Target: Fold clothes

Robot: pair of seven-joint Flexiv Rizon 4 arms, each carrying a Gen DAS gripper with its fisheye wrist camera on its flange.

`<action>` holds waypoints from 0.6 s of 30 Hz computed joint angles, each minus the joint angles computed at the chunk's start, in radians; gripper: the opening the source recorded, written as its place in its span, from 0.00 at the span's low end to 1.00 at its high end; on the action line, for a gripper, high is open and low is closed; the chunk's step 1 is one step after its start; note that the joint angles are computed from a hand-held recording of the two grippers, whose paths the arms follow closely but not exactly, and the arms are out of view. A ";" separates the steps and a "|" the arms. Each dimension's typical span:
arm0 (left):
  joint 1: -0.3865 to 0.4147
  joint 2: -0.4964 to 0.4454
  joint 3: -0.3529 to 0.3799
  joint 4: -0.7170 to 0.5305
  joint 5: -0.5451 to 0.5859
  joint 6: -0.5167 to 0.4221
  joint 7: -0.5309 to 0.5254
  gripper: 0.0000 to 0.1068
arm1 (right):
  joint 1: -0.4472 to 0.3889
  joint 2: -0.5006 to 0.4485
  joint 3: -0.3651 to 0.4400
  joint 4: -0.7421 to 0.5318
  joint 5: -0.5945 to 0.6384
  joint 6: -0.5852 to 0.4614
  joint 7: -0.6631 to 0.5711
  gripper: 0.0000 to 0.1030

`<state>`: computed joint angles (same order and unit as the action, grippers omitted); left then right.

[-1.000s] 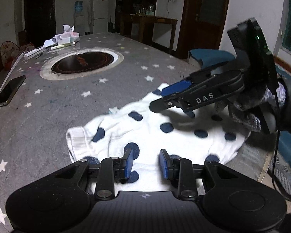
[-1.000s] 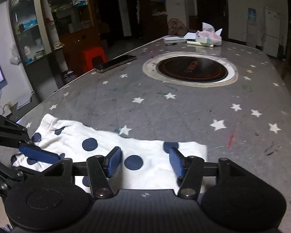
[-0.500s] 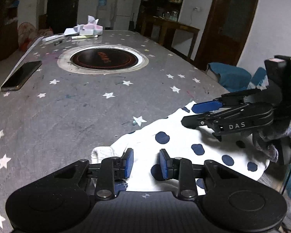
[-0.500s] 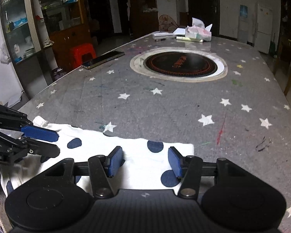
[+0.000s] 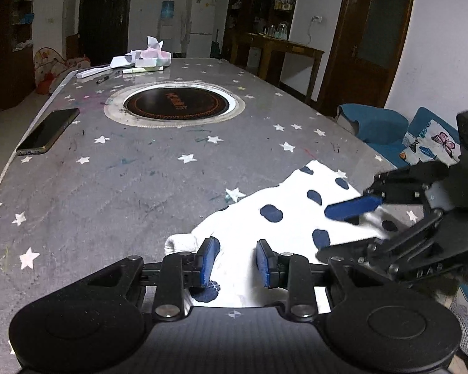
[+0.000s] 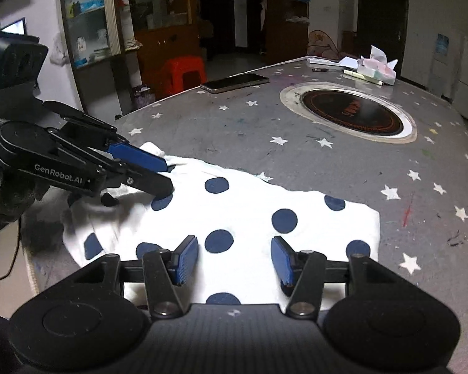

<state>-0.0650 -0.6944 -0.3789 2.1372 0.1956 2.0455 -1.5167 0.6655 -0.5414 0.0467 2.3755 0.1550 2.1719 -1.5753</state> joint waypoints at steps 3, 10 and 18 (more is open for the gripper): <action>-0.011 0.019 0.011 0.018 0.009 0.023 0.004 0.39 | -0.039 0.044 0.032 0.044 -0.024 0.012 0.011 0.52; 0.061 0.022 -0.081 0.055 0.143 0.015 0.049 0.43 | 0.018 0.156 0.037 0.174 0.020 -0.008 -0.052 0.59; 0.017 -0.011 -0.117 0.043 0.186 -0.031 0.204 0.43 | 0.267 0.156 -0.106 0.198 0.267 -0.034 -0.186 0.58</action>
